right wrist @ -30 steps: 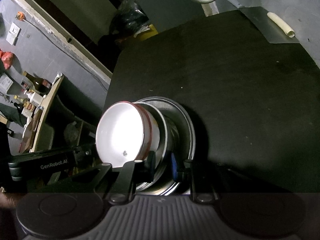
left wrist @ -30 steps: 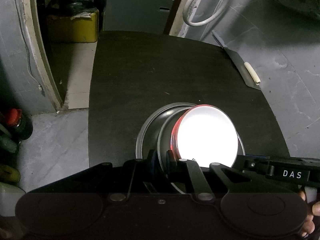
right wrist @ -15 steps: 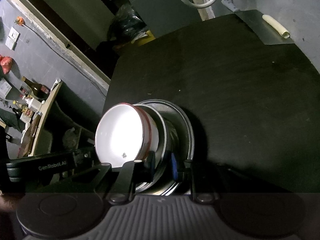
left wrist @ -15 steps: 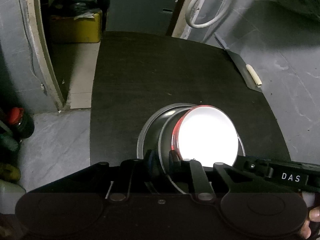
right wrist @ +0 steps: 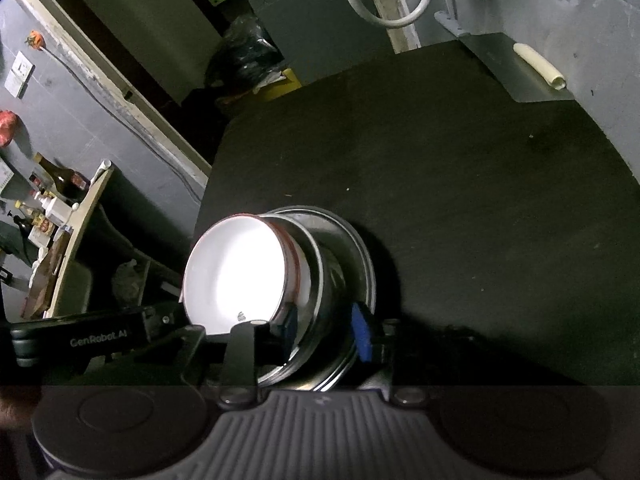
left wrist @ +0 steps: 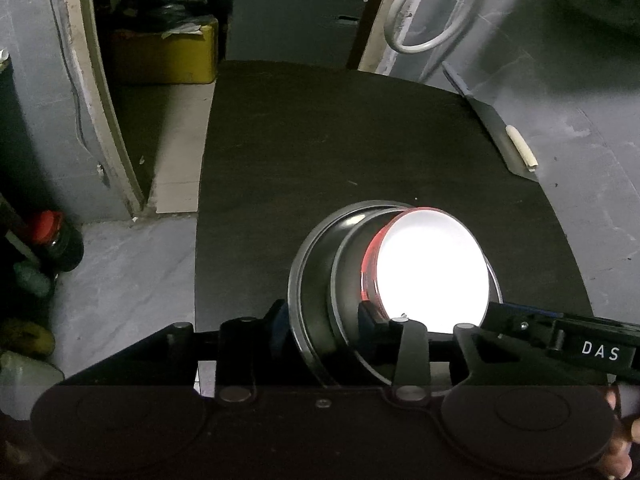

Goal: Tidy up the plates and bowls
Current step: 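Open the left gripper and release the bowl stack on the plate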

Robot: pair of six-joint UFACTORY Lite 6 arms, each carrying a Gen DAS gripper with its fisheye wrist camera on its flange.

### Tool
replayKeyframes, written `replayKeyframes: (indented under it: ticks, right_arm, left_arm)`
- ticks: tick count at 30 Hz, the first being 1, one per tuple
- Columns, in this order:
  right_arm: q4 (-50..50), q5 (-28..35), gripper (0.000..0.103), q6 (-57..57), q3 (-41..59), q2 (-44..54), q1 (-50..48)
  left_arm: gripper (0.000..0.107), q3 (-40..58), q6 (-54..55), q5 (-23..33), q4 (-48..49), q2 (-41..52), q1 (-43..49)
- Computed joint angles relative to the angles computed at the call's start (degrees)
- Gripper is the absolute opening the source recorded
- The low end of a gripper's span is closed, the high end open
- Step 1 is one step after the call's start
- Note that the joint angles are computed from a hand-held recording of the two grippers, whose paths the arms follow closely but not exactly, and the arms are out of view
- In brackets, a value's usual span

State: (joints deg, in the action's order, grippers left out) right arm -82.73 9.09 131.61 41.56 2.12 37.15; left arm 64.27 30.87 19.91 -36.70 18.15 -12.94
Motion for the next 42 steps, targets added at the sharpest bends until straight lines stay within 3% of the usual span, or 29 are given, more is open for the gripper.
replayKeyframes:
  ticks: [16, 18, 20, 28, 31, 34, 42]
  right_arm:
    - [5.2, 2.9, 0.041, -4.5, -0.6, -1.7, 1.5]
    - [4.7, 3.0, 0.043, -3.9, -0.8, -2.1, 1.5]
    - [0.3, 2.6, 0.051, 0.4, -1.4, -2.7, 1.4]
    - [1.0, 3.5, 0.052, -0.7, -0.9, -3.0, 2.5]
    - [1.0, 3.7, 0.053, -0.7, -1.1, -3.4, 2.7]
    - [0.2, 4.0, 0.054, 0.3, -1.6, -4.1, 2.9]
    - [0.9, 7.6, 0.070, -0.1, -2.9, -6.9, 5.2]
  left_arm:
    - [0.065, -2.9, -10.3, -4.2, 10.4, -3.5, -1.6]
    - [0.066, -3.1, -9.5, -4.2, 9.7, -3.9, -1.5]
    - [0.068, -3.4, -9.4, -4.3, 9.5, -4.2, -1.4]
    - [0.078, -4.7, -12.3, -5.5, 12.4, -5.9, -1.5]
    - [0.084, -5.6, -7.6, -5.4, 7.5, -7.0, -1.1]
    - [0.086, -6.1, -9.4, -5.8, 9.3, -7.7, -1.9]
    - [0.088, -6.3, -12.2, -5.5, 11.5, -8.8, -2.8]
